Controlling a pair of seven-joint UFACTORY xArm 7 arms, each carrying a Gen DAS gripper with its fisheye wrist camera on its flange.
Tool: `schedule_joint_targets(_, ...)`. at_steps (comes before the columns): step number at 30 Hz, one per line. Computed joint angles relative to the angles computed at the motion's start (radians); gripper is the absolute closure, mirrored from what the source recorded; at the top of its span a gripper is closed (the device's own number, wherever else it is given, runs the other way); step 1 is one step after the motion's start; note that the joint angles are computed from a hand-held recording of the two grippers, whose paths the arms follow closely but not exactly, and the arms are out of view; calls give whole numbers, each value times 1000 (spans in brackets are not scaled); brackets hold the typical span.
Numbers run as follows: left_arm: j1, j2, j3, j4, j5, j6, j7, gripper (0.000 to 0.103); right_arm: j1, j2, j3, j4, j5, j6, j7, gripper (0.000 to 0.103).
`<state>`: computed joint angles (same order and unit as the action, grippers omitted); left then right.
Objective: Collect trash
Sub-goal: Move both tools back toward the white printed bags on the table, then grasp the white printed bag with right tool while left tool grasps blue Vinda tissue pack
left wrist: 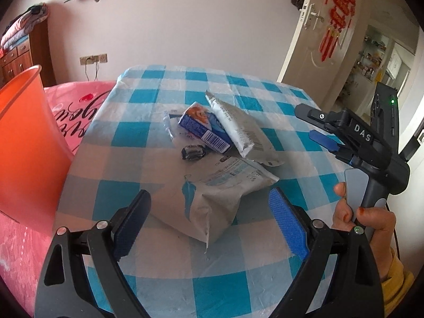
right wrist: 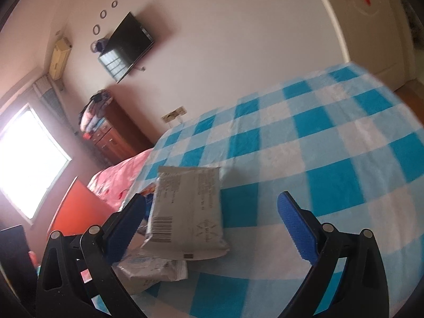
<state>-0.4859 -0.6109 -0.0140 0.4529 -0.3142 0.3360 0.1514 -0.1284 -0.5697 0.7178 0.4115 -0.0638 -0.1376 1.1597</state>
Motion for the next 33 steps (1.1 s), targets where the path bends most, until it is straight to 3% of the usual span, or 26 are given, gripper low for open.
schedule_joint_targets(3, 19, 10, -15, 10, 13, 14, -22, 12, 30, 99, -36, 44, -17, -20, -44, 5)
schedule_joint_targets(12, 55, 38, -4, 42, 15, 29, -56, 12, 32, 274, -38, 170, -77, 64, -112, 5)
schedule_joint_targets(17, 67, 57, -3, 54, 12, 27, -59, 12, 83, 340, -93, 200, -125, 72, -103, 5)
schedule_joint_targets(23, 65, 80, 4, 67, -4, 16, -54, 12, 37, 353, -52, 227, -219, 94, -44, 5)
schedule_joint_targets(29, 62, 105, 11, 78, -24, 6, -46, 12, 58, 359, -79, 243, -288, 120, -1, 5)
schedule_joint_targets(31, 63, 115, 11, 82, -28, 4, -43, 12, 56, 363, -78, 253, -322, 134, 22, 7)
schedule_joint_targets(33, 62, 126, 12, 86, -35, 0, -39, 12, 67, 371, -90, 261, -350, 139, 37, 16)
